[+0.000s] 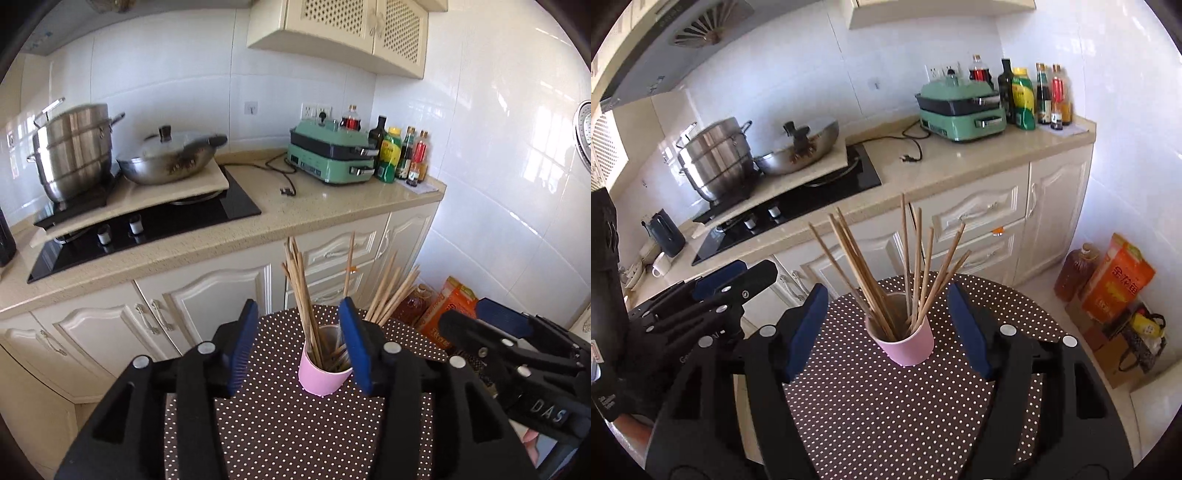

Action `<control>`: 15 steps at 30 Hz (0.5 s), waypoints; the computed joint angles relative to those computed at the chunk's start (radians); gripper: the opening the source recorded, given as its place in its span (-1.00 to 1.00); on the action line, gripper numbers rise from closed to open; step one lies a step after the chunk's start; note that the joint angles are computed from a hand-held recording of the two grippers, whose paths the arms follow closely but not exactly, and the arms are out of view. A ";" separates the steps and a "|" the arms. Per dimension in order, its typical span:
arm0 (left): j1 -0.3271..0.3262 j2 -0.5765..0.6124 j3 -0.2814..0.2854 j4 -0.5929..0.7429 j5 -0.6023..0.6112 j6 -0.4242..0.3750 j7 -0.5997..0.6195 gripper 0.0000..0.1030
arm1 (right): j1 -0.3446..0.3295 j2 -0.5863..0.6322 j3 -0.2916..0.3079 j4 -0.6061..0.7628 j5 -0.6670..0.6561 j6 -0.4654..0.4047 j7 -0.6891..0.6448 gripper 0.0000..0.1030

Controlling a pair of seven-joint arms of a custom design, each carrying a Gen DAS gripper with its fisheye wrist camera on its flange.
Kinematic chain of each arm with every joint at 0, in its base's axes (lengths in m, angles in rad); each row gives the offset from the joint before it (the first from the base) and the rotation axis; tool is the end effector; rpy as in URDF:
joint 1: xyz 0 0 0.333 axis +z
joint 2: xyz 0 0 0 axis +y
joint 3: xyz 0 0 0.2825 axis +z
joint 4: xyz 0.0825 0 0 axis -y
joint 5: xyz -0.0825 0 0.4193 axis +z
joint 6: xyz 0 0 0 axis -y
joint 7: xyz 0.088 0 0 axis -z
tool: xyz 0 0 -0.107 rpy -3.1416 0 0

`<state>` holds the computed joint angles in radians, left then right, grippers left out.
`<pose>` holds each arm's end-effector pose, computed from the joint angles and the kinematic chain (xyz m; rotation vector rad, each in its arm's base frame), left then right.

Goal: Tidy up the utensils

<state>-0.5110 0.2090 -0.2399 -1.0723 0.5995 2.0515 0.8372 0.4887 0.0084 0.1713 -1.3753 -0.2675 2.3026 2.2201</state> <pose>0.5133 -0.4021 0.7863 -1.6375 1.7277 -0.9325 0.4934 0.3751 0.7797 -1.6462 1.5033 -0.4614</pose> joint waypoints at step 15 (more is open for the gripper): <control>0.060 -0.361 -0.115 -0.280 0.022 -0.035 -0.077 -0.01 | -0.005 -0.214 0.136 -0.090 -0.199 -0.054 0.143 0.68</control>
